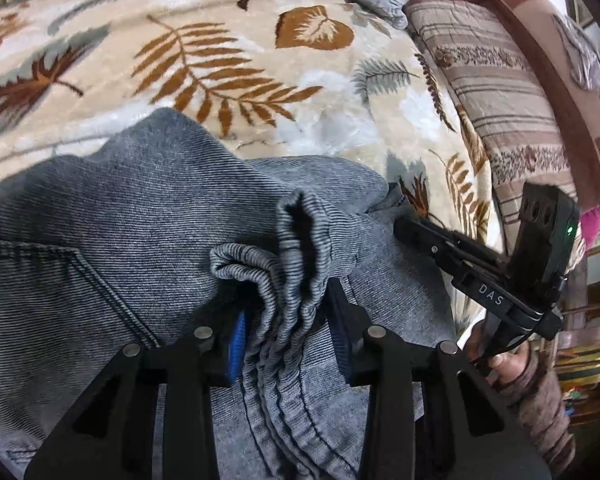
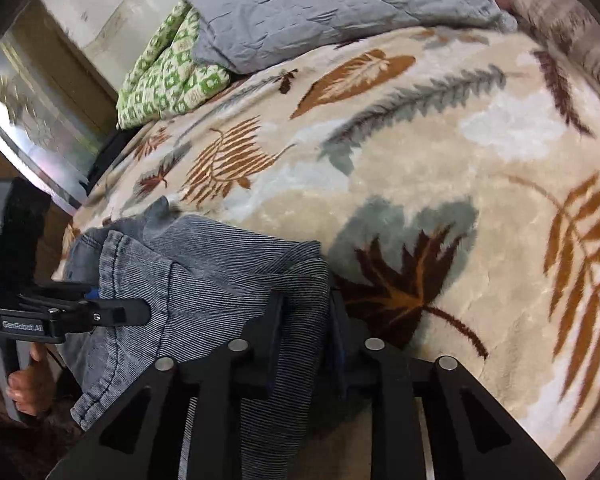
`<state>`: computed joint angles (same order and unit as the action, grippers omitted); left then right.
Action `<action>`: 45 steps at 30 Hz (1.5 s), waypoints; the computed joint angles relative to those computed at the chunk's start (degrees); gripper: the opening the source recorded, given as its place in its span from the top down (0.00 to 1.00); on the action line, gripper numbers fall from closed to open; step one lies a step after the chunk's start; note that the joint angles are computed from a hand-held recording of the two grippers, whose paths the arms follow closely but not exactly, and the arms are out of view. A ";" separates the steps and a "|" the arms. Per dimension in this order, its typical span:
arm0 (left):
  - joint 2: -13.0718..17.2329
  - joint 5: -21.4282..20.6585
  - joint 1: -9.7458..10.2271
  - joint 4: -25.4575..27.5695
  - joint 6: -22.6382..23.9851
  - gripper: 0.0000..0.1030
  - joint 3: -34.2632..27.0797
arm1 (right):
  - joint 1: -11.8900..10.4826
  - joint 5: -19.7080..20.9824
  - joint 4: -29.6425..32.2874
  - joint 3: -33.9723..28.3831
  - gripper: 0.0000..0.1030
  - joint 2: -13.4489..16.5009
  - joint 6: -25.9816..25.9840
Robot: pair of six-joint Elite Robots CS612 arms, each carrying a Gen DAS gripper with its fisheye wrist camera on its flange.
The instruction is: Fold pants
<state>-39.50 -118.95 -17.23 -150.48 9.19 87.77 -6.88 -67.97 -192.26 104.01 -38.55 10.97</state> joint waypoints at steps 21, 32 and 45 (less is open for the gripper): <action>-5.29 -2.01 1.39 4.54 3.63 0.57 8.24 | -0.77 9.31 -5.89 7.93 0.79 -2.75 8.11; -5.01 0.58 1.00 -0.69 4.23 0.57 10.31 | 0.40 2.41 -6.60 8.83 0.80 -2.84 1.20; -7.98 0.29 1.36 -6.77 7.03 0.57 14.00 | -1.03 5.35 -13.50 13.30 0.69 -4.92 6.11</action>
<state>-47.48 -118.66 -15.87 -157.26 16.21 101.77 -7.92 -62.62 -205.76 117.31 -43.47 17.08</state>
